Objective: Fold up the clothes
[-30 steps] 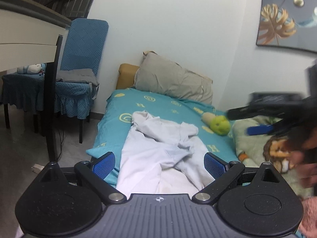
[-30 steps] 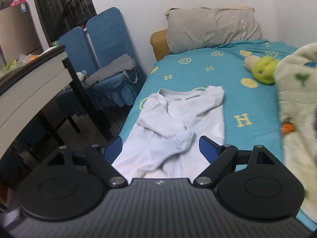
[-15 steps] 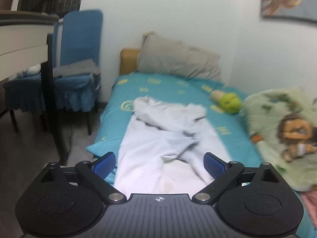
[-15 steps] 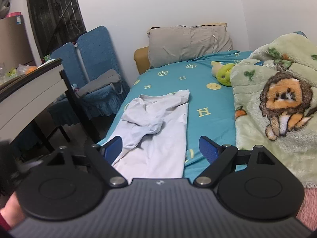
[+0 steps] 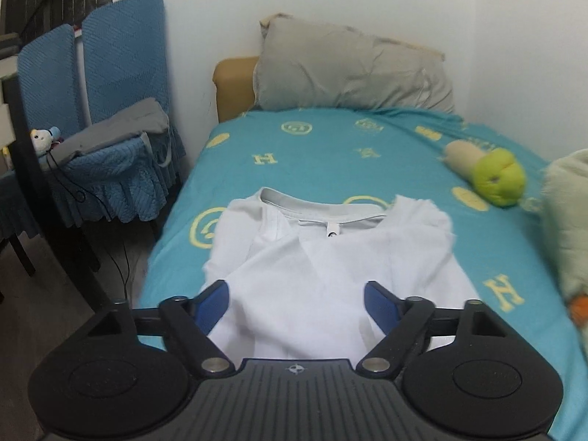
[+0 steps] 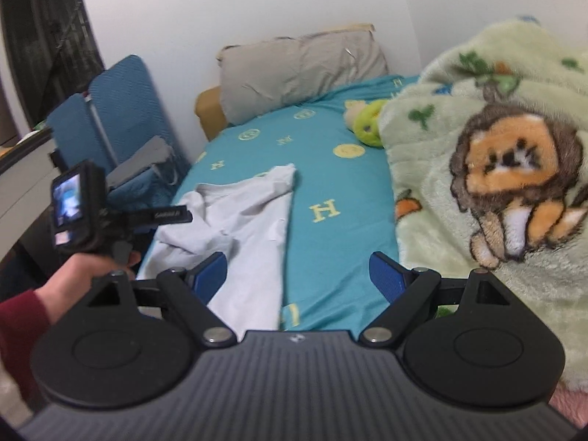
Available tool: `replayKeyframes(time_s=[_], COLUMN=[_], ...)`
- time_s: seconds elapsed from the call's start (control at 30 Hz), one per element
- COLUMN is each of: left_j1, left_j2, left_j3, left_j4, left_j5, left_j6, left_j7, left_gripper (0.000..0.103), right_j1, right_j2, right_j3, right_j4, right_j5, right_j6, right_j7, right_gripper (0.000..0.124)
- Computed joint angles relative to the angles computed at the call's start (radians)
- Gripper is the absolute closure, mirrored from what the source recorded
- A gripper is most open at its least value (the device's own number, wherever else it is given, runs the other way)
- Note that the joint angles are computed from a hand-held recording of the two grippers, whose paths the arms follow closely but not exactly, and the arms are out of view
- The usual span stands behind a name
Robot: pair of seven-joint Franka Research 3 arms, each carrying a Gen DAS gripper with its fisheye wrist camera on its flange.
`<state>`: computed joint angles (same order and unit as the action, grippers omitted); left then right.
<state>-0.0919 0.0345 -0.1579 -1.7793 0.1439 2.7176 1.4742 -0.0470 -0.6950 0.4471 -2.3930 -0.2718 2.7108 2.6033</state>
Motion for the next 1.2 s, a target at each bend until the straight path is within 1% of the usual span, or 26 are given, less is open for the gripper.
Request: replayKeyframes(time_s=[0.1,0.13,0.17,0.2,0.23,0.27,0.33,0.4,0.47,0.57,0.63,0.7,0.83,0.9,0.93,0.97,1.0,1.03,1.07,1.13,1.2], left_j1=[-0.021,-0.033,-0.051,-0.064,-0.067,-0.066,-0.046,-0.025,0.008,0.051,0.052,0.041,-0.019,-0.033,-0.035,-0.028,-0.024,-0.013,0.003,0.01,0.001], left_j2=[0.112,0.136,0.16,0.179,0.186,0.189,0.175,0.159,0.139,0.126,0.142,0.166,0.22,0.219,0.211,0.189,0.162,0.116,0.05,-0.075,-0.229], left_j3=[0.005,0.013,0.026,0.034,0.035,0.034,0.02,0.002,-0.034,-0.095,-0.119,-0.134,-0.118,-0.113,-0.113,-0.116,-0.115,-0.112,-0.108,-0.071,-0.008], left_j4=[0.112,0.137,0.167,0.189,0.194,0.192,0.166,0.146,0.129,0.13,0.168,0.213,0.271,0.261,0.249,0.224,0.194,0.146,0.083,-0.025,-0.151], left_j5=[0.119,0.172,0.244,0.296,0.319,0.329,0.299,0.239,0.116,-0.095,-0.189,-0.241,-0.19,-0.182,-0.185,-0.199,-0.213,-0.239,-0.293,-0.391,-0.492], left_j6=[-0.025,-0.043,-0.074,-0.097,-0.097,-0.089,-0.037,0.01,0.058,0.132,0.135,0.125,0.091,0.067,0.056,0.048,0.041,0.033,0.018,-0.028,-0.087], left_j7=[-0.077,-0.102,-0.137,-0.16,-0.166,-0.164,-0.131,-0.081,0.024,0.233,0.324,0.381,0.363,0.341,0.335,0.338,0.34,0.344,0.365,0.4,0.44], left_gripper=[0.034,0.042,0.058,0.067,0.078,0.085,0.09,0.092,0.093,0.094,0.095,0.095,0.092,0.087,0.082,0.071,0.064,0.053,0.046,0.04,0.037], right_j1=[-0.006,-0.007,-0.008,-0.008,-0.007,-0.003,0.01,0.023,0.029,0.024,0.017,0.013,0.013,0.006,0.001,0.0,-0.001,-0.002,-0.003,-0.01,-0.016], right_j2=[0.031,0.04,0.048,0.055,0.061,0.065,0.069,0.064,0.054,0.036,0.032,0.035,0.045,0.054,0.056,0.062,0.067,0.073,0.077,0.077,0.071], right_j3=[-0.017,-0.021,-0.026,-0.029,-0.032,-0.037,-0.048,-0.056,-0.057,-0.048,-0.04,-0.037,-0.036,-0.031,-0.026,-0.024,-0.023,-0.021,-0.019,-0.01,-0.002], right_j4=[-0.008,-0.009,-0.01,-0.011,-0.013,-0.014,-0.017,-0.022,-0.026,-0.031,-0.029,-0.026,-0.024,-0.024,-0.024,-0.025,-0.025,-0.025,-0.024,-0.025,-0.027], right_j5=[0.011,0.013,0.014,0.015,0.017,0.02,0.031,0.044,0.054,0.058,0.056,0.057,0.049,0.031,0.024,0.019,0.016,0.013,0.009,0.003,0.003], right_j6=[0.015,0.02,0.025,0.03,0.034,0.036,0.035,0.035,0.036,0.039,0.034,0.028,0.025,0.048,0.053,0.069,0.084,0.099,0.111,0.136,0.155], right_j7=[0.008,0.009,0.011,0.013,0.015,0.015,0.013,0.016,0.022,0.033,0.037,0.04,0.037,0.028,0.027,0.023,0.019,0.015,0.007,0.0,-0.008], right_gripper=[0.038,0.038,0.038,0.038,0.038,0.038,0.038,0.038,0.038,0.038,0.038,0.038,0.038,0.038,0.038,0.038,0.038,0.038,0.038,0.038,0.038])
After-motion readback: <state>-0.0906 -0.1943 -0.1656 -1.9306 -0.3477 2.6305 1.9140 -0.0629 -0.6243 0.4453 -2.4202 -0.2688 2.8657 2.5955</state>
